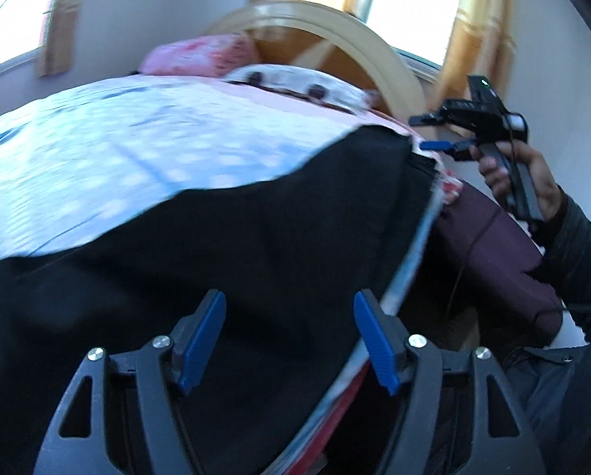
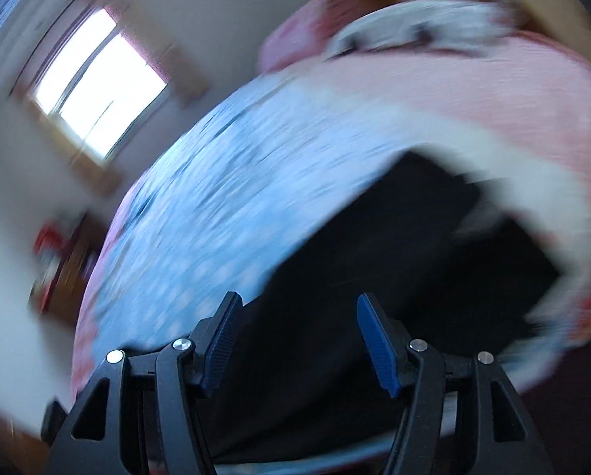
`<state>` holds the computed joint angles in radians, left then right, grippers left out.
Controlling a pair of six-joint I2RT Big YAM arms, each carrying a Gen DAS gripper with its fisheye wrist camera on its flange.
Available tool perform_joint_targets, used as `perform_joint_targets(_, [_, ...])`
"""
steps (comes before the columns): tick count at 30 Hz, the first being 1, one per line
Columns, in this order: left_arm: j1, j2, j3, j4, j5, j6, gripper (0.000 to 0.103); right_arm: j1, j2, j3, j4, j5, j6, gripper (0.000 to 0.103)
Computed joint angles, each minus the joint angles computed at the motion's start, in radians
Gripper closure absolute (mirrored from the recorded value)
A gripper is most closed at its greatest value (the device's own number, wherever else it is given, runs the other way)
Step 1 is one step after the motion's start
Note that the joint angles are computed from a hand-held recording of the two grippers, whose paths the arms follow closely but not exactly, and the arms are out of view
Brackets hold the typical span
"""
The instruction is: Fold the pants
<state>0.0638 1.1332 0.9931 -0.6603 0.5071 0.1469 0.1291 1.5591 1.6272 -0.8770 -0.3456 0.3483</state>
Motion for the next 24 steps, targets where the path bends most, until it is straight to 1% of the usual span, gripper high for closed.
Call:
perform_joint_targets(2, [-0.046, 0.039, 0.022, 0.002, -0.028, -0.001, 0.033, -0.036, 0.004, 0.006, 0.01, 0.011, 0.003, 0.041])
perform_joint_targets(4, [-0.059, 0.059, 0.022, -0.003, -0.033, -0.011, 0.033, -0.057, 0.031, 0.037, 0.007, 0.051, 0.013, 0.041])
perform_joint_targets(6, [-0.057, 0.064, 0.015, -0.012, -0.031, -0.026, 0.033, -0.061, 0.057, 0.061, 0.018, 0.063, 0.016, 0.041])
perform_joint_targets(9, [-0.055, 0.076, 0.011, -0.026, -0.023, -0.062, 0.033, -0.044, 0.114, 0.119, -0.003, 0.132, -0.006, 0.041])
perform_joint_targets(10, [-0.052, 0.076, 0.008, -0.03, -0.023, -0.064, 0.033, -0.038, 0.131, 0.132, -0.012, 0.112, -0.021, 0.041])
perform_joint_targets(11, [-0.053, 0.077, 0.004, -0.031, -0.026, -0.068, 0.033, -0.032, 0.153, 0.155, -0.029, 0.103, -0.041, 0.046])
perform_joint_targets(12, [-0.053, 0.076, 0.001, -0.031, -0.026, -0.069, 0.033, -0.035, 0.154, 0.153, -0.035, 0.106, -0.059, 0.056])
perform_joint_targets(13, [-0.053, 0.076, 0.0, -0.028, -0.026, -0.071, 0.033, -0.033, 0.158, 0.153, -0.041, 0.11, -0.075, 0.081])
perform_joint_targets(14, [-0.051, 0.076, 0.0, -0.029, -0.025, -0.069, 0.033, -0.034, 0.163, 0.157, -0.044, 0.098, -0.085, 0.082])
perform_joint_targets(16, [-0.053, 0.075, -0.002, -0.03, -0.03, -0.063, 0.033, -0.042, 0.145, 0.138, -0.022, 0.06, -0.091, 0.086])
perform_joint_targets(18, [-0.056, 0.077, -0.003, -0.026, -0.031, -0.058, 0.032, -0.048, 0.096, 0.099, 0.043, 0.029, -0.109, 0.086])
perform_joint_targets(21, [-0.051, 0.079, -0.002, -0.025, -0.022, -0.058, 0.032, -0.064, 0.008, 0.024, 0.116, -0.02, -0.145, 0.086])
perform_joint_targets(24, [-0.052, 0.081, -0.004, -0.018, -0.016, -0.061, 0.032, -0.079, -0.045, -0.041, 0.114, -0.004, -0.194, 0.086])
